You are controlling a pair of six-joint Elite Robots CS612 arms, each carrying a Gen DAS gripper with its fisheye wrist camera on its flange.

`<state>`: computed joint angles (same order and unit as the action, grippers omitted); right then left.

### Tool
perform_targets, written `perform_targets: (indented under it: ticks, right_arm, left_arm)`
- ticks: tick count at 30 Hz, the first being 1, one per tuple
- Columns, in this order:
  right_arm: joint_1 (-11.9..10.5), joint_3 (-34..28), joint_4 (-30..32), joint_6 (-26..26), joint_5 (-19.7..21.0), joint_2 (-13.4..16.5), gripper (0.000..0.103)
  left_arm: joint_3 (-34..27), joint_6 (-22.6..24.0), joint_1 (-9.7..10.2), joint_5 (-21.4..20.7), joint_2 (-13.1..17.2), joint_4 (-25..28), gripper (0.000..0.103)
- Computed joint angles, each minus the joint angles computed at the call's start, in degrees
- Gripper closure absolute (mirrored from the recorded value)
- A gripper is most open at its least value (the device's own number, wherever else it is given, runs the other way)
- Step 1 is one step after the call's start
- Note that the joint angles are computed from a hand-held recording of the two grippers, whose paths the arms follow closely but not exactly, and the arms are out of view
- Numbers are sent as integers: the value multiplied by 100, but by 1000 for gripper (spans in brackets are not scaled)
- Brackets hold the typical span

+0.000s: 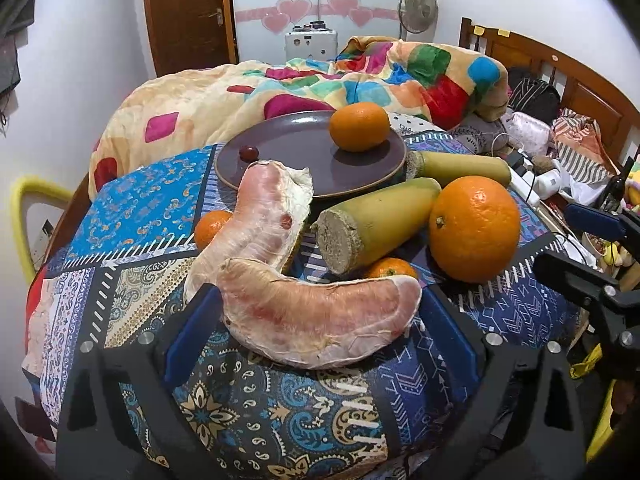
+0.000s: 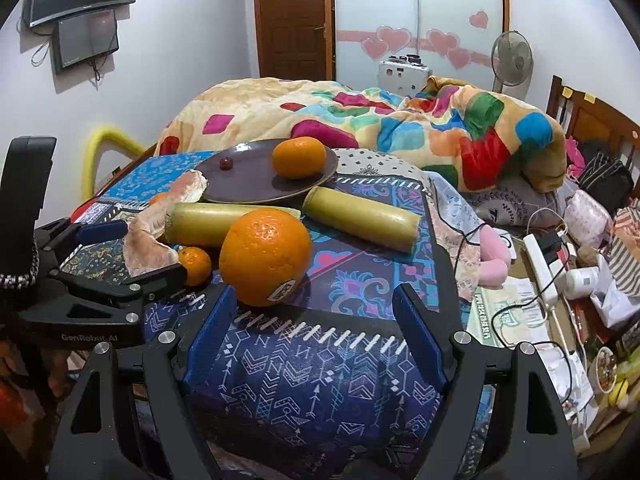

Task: Organize fruits
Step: 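Withdraw both grippers from the purple plate, then grasp a pink pomelo segment with the left gripper while the right approaches the stickered orange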

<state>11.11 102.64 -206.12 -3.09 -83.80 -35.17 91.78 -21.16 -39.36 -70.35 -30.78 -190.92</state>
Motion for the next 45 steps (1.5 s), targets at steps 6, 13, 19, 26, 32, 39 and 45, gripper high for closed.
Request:
perform_targets:
  ticks: [6, 13, 19, 26, 32, 39, 45]
  right_arm:
    - [16, -2, -7, -55, 58, 14, 25]
    - [31, -31, 12, -44, 121, 32, 25]
    - [57, -45, -20, -33, 162, 53, 25]
    - [100, -132, 12, -82, 132, 102, 25]
    - [111, -210, 18, -82, 202, 149, 25]
    - [137, -311, 36, -72, 174, 208, 25]
    - [125, -369, 64, -53, 293, 249, 25]
  left_arm:
    - [325, 274, 72, -405, -150, -176, 26]
    - [742, 260, 172, -460, -316, -307, 27]
    - [940, 246, 268, -446, -405, -332, 27]
    - [1106, -63, 385, -258, -468, -85, 34]
    - [1260, -312, 549, -771, -533, -436, 35]
    - [1029, -457, 599, -850, -515, -444, 35]
    - [548, -686, 712, -1522, -309, -6, 33]
